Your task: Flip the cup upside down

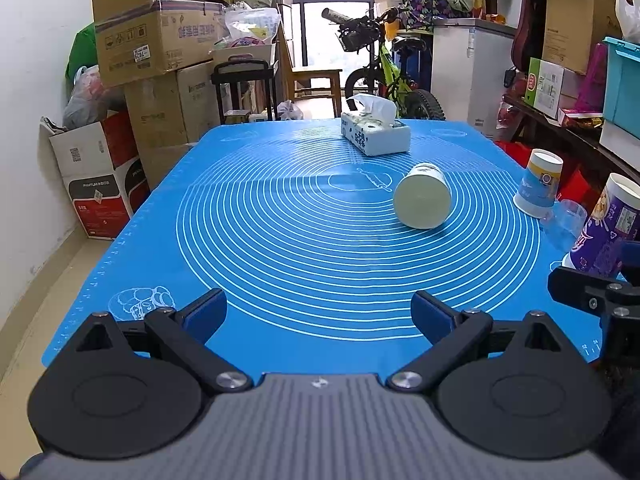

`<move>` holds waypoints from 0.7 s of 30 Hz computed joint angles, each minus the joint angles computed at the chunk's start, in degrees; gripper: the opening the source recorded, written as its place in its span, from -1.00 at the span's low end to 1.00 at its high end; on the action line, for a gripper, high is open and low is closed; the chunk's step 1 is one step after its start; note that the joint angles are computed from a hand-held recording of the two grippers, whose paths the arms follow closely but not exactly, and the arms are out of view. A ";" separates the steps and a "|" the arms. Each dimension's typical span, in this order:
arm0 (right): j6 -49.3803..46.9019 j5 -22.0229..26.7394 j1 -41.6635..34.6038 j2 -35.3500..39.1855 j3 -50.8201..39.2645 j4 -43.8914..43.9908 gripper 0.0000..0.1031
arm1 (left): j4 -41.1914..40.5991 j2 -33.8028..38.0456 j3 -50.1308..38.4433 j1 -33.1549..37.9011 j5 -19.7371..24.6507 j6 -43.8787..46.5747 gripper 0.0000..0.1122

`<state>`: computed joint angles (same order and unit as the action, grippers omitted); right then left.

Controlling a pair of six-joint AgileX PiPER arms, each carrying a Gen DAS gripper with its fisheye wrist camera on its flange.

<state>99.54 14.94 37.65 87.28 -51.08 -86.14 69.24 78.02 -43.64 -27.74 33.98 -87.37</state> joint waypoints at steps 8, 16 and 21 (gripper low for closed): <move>-1.22 0.45 0.25 0.24 -0.45 1.19 0.89 | -0.01 -0.09 0.06 0.14 -0.07 0.14 0.74; -0.81 0.25 0.12 0.29 -0.45 0.77 0.89 | -0.05 -0.13 0.10 0.35 -0.35 0.34 0.74; -0.91 0.24 0.11 0.27 -0.44 0.84 0.89 | -0.32 0.03 0.01 0.60 -0.51 0.84 0.74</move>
